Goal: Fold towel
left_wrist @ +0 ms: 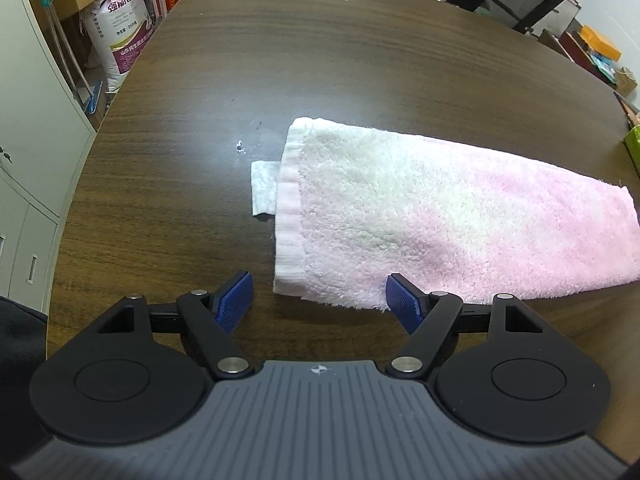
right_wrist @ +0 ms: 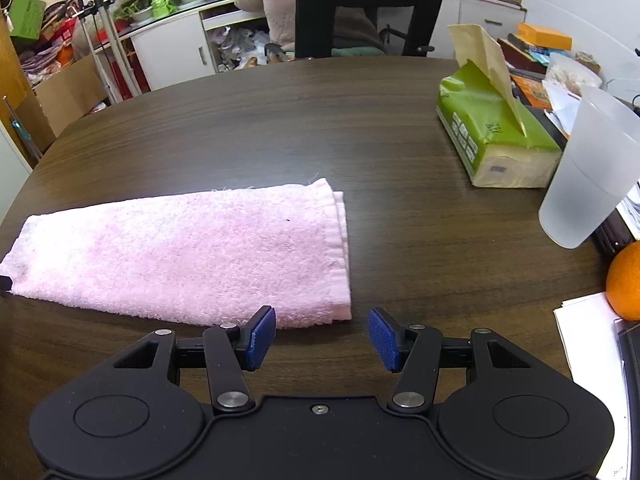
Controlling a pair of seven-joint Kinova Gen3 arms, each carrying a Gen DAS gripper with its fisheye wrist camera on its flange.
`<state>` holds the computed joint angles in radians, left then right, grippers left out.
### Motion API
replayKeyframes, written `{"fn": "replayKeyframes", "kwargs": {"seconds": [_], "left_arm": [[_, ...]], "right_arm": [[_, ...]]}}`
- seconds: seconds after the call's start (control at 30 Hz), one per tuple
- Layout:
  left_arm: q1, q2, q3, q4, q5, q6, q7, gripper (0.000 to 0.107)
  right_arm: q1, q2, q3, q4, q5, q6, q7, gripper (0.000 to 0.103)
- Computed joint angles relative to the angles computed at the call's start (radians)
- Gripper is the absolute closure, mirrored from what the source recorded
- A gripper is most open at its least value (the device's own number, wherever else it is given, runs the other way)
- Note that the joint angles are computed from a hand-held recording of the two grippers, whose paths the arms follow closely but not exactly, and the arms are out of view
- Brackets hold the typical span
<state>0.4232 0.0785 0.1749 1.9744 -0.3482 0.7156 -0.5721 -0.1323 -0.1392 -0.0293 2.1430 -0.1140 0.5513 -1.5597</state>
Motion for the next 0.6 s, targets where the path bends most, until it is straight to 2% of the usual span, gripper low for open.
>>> {"fn": "replayKeyframes", "kwargs": {"seconds": [0.27, 0.37, 0.53, 0.6], "left_arm": [[-0.001, -0.002, 0.002, -0.008, 0.000, 0.015, -0.010, 0.034], [0.010, 0.000, 0.009, -0.036, -0.030, 0.047, -0.019, 0.034], [0.029, 0.022, 0.017, -0.124, -0.027, 0.087, -0.159, 0.034], [-0.008, 0.037, 0.067, -0.163, -0.021, 0.087, -0.240, 0.034]], "right_arm": [[0.012, 0.015, 0.029, -0.007, -0.052, 0.003, 0.024, 0.052], [0.023, 0.030, 0.024, -0.014, -0.053, 0.009, 0.003, 0.052], [0.029, 0.043, 0.030, -0.013, -0.090, 0.014, 0.003, 0.052], [0.029, 0.045, 0.033, -0.009, -0.112, 0.011, 0.011, 0.052]]}}
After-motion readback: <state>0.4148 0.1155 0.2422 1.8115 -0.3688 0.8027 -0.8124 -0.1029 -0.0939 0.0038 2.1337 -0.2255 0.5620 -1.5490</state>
